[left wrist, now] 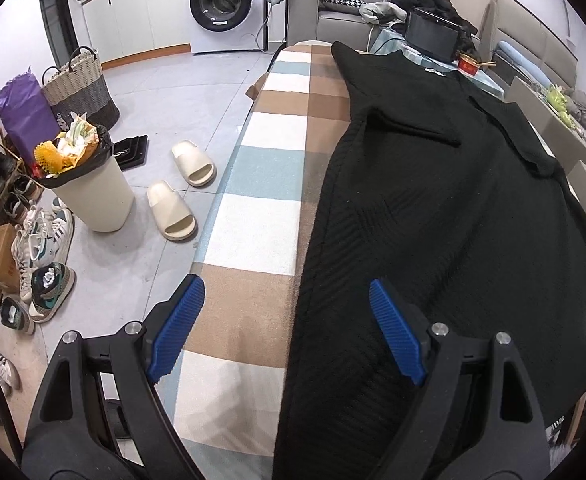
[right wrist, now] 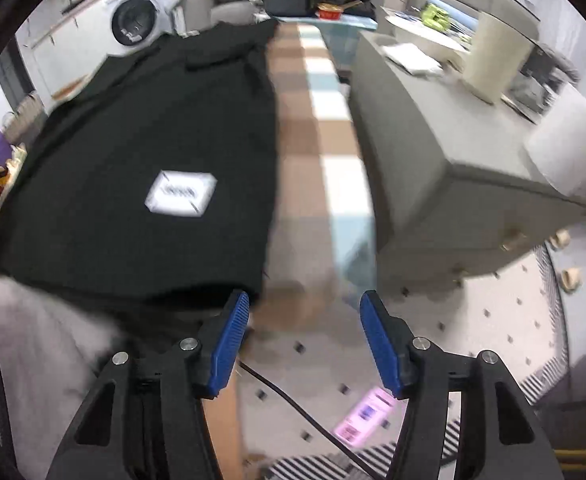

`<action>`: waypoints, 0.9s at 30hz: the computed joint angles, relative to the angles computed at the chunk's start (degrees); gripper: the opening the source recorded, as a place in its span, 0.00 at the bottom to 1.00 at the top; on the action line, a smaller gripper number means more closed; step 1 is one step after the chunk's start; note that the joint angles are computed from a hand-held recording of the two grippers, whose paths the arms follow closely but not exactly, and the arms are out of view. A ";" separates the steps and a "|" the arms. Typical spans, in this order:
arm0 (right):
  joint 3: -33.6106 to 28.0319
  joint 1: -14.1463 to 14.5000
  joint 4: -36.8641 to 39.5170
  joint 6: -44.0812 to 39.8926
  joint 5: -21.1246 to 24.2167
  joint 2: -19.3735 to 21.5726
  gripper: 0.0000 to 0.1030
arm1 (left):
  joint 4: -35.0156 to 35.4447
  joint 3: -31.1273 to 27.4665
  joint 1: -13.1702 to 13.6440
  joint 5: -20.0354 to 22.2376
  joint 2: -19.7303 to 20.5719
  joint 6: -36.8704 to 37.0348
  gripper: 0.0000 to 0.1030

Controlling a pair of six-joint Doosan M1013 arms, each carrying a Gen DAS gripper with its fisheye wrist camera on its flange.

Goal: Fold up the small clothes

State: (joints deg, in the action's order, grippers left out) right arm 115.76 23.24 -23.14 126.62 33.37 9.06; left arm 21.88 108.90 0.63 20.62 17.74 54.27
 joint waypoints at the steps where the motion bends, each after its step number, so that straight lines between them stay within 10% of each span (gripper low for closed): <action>1: 0.53 -0.16 -1.25 2.24 0.03 -0.41 0.58 | -0.62 -0.18 0.06 -0.06 0.14 0.25 0.81; 8: 0.25 -2.71 4.13 -0.62 -10.26 0.33 0.58 | -4.16 -0.15 -0.53 -0.31 0.37 4.57 0.81; 17: -6.13 -4.73 33.92 -35.38 -10.34 8.09 0.57 | -3.26 0.52 -0.31 2.63 0.85 4.09 0.81; 27: -8.63 -4.88 38.16 -40.82 -9.86 10.14 0.57 | -23.67 -0.07 1.46 4.79 1.85 24.93 0.78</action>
